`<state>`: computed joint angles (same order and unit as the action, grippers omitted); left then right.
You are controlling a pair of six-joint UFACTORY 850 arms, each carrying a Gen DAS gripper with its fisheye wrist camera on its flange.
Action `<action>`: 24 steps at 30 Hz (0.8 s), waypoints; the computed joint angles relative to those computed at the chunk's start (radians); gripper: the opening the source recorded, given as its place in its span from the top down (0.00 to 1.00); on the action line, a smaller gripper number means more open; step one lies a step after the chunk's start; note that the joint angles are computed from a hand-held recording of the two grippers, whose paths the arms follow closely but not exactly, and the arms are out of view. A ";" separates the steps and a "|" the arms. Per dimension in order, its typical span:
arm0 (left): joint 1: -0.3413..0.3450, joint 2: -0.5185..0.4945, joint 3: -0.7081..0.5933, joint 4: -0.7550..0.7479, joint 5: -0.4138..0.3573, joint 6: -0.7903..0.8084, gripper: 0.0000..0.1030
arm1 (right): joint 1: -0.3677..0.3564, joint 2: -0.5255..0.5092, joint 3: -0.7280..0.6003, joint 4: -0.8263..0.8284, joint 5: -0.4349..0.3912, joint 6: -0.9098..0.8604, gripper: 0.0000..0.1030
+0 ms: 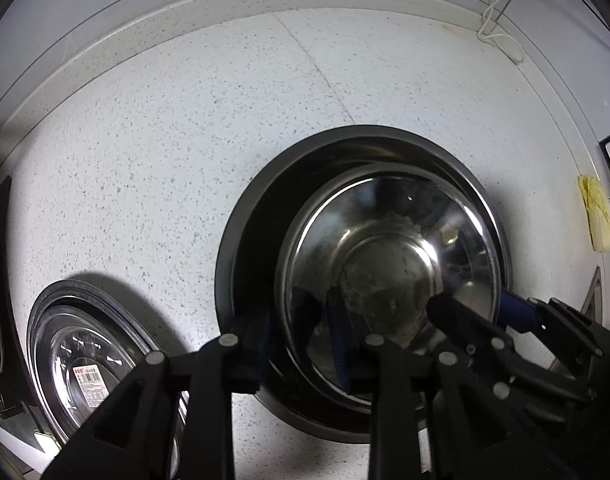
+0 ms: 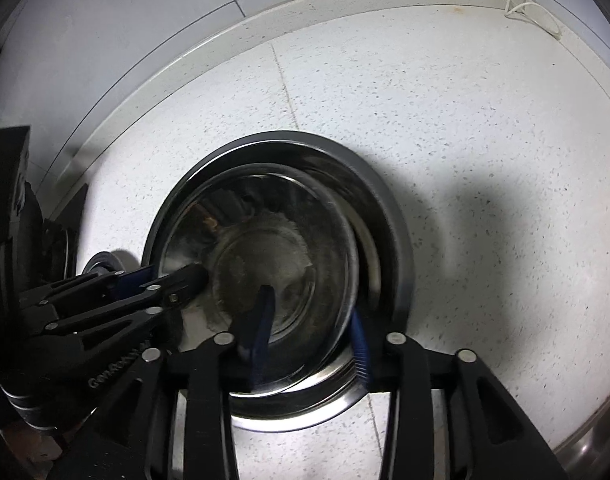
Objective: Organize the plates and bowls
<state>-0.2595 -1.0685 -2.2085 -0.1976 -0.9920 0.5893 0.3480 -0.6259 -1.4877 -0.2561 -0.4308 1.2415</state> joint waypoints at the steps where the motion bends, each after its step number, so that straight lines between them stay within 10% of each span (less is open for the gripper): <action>1: -0.001 0.004 0.008 0.001 0.005 -0.003 0.75 | 0.002 0.001 0.000 -0.007 -0.002 0.008 0.67; 24: 0.062 0.013 -0.056 -0.098 -0.045 -0.017 0.75 | -0.006 0.167 0.155 -0.244 -0.089 0.272 0.60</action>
